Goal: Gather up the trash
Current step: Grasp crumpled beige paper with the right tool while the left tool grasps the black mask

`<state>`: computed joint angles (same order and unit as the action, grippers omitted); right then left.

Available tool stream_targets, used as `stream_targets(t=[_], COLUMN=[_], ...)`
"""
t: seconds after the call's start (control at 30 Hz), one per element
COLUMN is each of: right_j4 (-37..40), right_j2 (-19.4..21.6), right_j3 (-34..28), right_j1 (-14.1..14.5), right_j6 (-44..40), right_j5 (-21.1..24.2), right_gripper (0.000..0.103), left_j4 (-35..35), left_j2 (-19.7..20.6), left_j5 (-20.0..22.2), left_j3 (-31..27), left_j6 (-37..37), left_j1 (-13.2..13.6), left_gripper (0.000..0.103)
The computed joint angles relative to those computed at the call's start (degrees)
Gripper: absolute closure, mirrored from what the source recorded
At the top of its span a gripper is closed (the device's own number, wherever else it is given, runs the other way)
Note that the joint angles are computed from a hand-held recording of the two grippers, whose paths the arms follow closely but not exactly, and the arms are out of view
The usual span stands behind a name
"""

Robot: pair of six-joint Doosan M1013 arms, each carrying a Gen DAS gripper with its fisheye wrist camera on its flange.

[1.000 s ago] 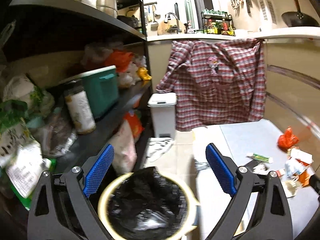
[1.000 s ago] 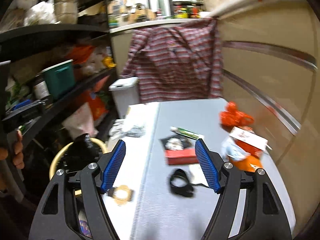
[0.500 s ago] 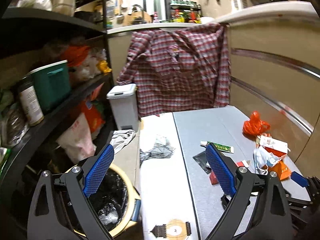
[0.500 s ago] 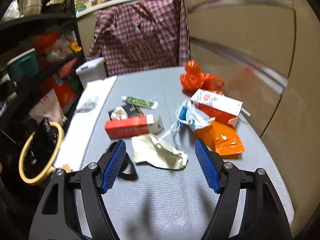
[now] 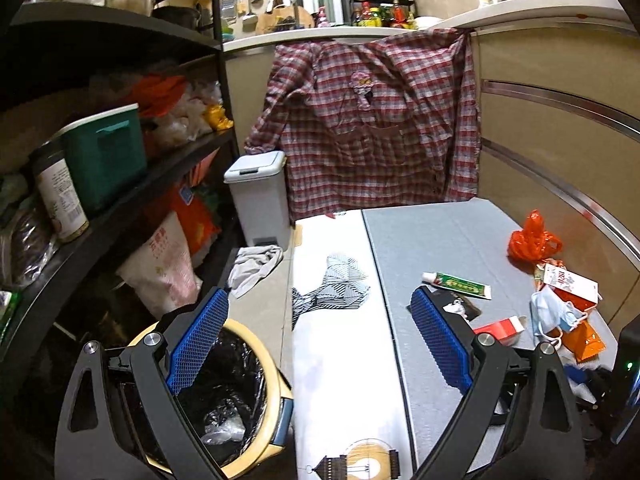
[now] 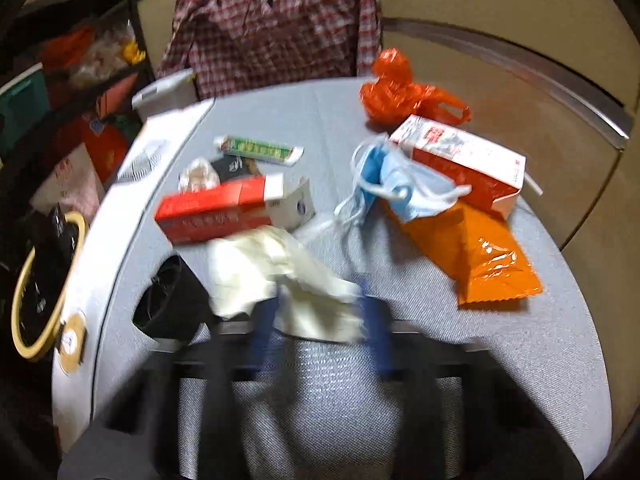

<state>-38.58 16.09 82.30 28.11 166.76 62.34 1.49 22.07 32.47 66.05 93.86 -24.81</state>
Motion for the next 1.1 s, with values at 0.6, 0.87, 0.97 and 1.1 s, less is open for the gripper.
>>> stream_targets(t=[0.6,0.87,0.97,1.1], right_j4=[-14.7,-12.6,-12.4,-11.6], right_j2=[-6.1,-6.7,-6.7,-6.7], right_j3=[0.9,1.5,1.6,1.9], right_j1=[3.9,2.8,2.7,2.4], right_j6=[17.2,18.7,18.5,18.0], right_j5=[4.3,4.6,4.5,4.6], right_gripper=[0.101,0.102,0.102,0.102], left_j4=[-7.2,-13.9,-14.9,-13.6], left_j2=[-1.0,-0.5,0.6,2.4], left_j5=[3.0,6.0,8.0,11.0], left_j3=[2.3,5.3,4.8,3.6], left_j6=[4.7,10.9,10.4,9.0], left_j1=[0.0,-2.7,-3.8,-5.4], left_gripper=[0.013,0.013,0.013,0.013])
